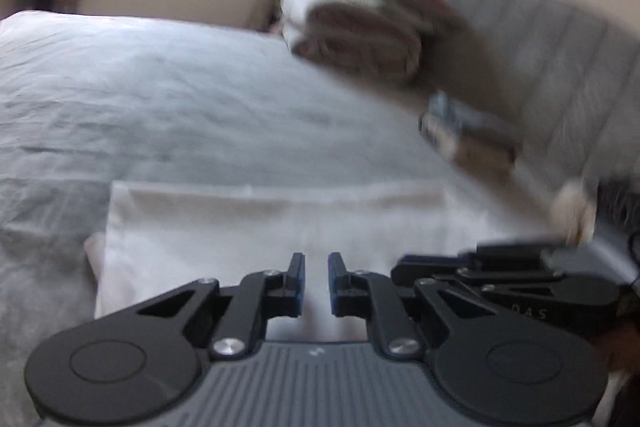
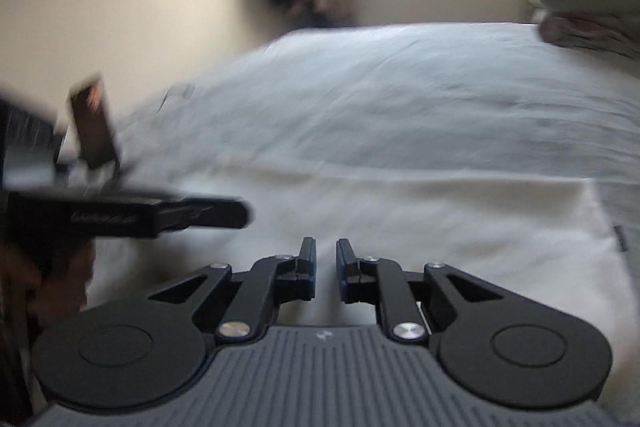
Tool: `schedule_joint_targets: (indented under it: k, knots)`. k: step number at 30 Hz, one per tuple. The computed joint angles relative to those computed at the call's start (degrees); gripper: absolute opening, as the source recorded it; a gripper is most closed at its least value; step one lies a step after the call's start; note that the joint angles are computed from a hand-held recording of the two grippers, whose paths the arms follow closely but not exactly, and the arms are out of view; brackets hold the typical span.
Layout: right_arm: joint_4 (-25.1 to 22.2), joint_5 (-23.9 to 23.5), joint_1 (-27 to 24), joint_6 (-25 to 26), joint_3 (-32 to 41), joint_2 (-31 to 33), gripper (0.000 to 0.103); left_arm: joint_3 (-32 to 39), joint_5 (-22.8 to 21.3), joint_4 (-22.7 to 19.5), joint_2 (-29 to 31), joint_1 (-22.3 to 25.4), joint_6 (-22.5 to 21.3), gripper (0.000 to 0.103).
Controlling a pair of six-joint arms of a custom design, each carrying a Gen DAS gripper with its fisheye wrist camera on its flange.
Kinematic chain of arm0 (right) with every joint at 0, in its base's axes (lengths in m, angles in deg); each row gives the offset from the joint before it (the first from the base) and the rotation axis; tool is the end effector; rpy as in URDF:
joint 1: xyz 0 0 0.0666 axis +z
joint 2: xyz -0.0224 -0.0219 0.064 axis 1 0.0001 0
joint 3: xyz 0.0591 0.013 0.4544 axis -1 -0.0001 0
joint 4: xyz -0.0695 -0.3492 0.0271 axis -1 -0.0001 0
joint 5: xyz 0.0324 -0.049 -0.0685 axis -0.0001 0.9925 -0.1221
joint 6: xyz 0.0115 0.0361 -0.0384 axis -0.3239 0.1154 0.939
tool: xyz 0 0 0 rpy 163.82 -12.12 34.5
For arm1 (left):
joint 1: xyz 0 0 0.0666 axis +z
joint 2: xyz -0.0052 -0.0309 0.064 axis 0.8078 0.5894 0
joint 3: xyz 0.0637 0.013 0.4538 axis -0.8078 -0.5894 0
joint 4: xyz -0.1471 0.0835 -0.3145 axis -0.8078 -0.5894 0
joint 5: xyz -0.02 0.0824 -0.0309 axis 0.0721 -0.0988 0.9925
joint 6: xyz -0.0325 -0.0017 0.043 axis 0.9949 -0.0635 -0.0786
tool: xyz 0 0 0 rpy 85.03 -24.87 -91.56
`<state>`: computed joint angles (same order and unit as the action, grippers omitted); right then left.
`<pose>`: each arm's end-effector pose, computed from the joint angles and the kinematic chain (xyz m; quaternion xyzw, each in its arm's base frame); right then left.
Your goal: Fold clothes
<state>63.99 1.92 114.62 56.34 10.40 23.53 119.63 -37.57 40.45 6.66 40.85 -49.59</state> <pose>0.5676 0.2711 0.4418 -0.2394 0.8349 0.2362 0.4357 0.5258 -0.1301 0.4986 0.0739 0.8745 -0.1877 0.4411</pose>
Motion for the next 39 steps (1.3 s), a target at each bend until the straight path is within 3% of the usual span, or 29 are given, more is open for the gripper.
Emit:
schedule_joint_targets:
  k: [2, 8, 11, 13, 15, 16, 17, 19, 20, 23, 25, 28, 30, 33, 35, 39]
  knots:
    - [-0.3, 0.3, 0.2, 4.5, -0.9, -0.1, 0.013, -1.0, -1.6, -0.3, -0.3, 0.1, -2.7, 0.009]
    - [-0.6, -1.2, -4.3, 2.3, -2.8, -2.1, 0.011, -5.7, 0.7, 2.0, -3.5, 4.2, -3.4, 0.008]
    - [-0.3, -1.2, -6.2, 0.6, -4.2, -3.4, 0.015, -6.8, 5.2, 2.0, -4.9, 7.6, 0.6, 0.008]
    - [0.0, -0.9, -7.0, -0.8, -5.1, -4.2, 0.019, -6.9, 10.0, 1.9, -5.3, 9.9, 5.9, 0.010]
    - [1.4, -1.5, -7.1, -2.7, -5.7, -4.8, 0.023, -6.9, 13.0, 2.2, -5.6, 11.7, 11.1, 0.021]
    - [2.1, -1.7, -7.2, -3.6, -6.0, -5.1, 0.025, -7.0, 13.2, 2.8, -5.8, 12.1, 13.2, 0.033]
    - [2.3, -2.0, -6.9, -4.4, -5.8, -5.1, 0.029, -6.9, 12.2, 3.0, -5.9, 12.2, 14.8, 0.046]
    - [2.7, -2.4, -6.4, -6.0, -5.2, -5.0, 0.037, -6.3, 9.5, 2.7, -5.8, 12.3, 17.4, 0.061]
    - [2.4, -2.6, -6.1, -6.7, -4.5, -4.7, 0.040, -5.5, 8.9, 1.5, -5.4, 12.3, 18.4, 0.062]
    - [0.2, -3.1, -4.8, -7.4, -1.9, -3.4, 0.040, -2.4, 11.9, -3.9, -2.7, 12.9, 24.2, 0.062]
    - [-0.7, -2.9, -3.9, -7.9, -0.6, -2.6, 0.040, -2.1, 13.1, -4.7, -1.4, 12.8, 30.8, 0.060]
    - [-0.8, -2.3, -2.7, -10.1, 1.2, -1.3, 0.040, -4.4, 12.7, 0.8, -1.3, 12.3, 39.7, 0.060]
    - [-0.7, -1.5, -2.0, -11.5, 2.5, -0.4, 0.038, -5.1, 11.6, 3.2, -1.1, 11.4, 43.0, 0.059]
    - [-2.6, -1.7, -1.5, -13.4, 5.4, 1.6, 0.028, -4.7, 8.4, 3.2, -0.6, 9.8, 43.2, 0.050]
    - [-3.9, -0.9, -1.1, -13.4, 6.9, 2.6, 0.024, -4.1, 6.5, 2.1, -0.3, 9.0, 42.5, 0.034]
    - [-5.1, -0.6, -1.0, -15.5, 9.1, 4.7, 0.021, -4.1, 7.0, 2.6, -0.2, 9.0, 44.2, 0.023]
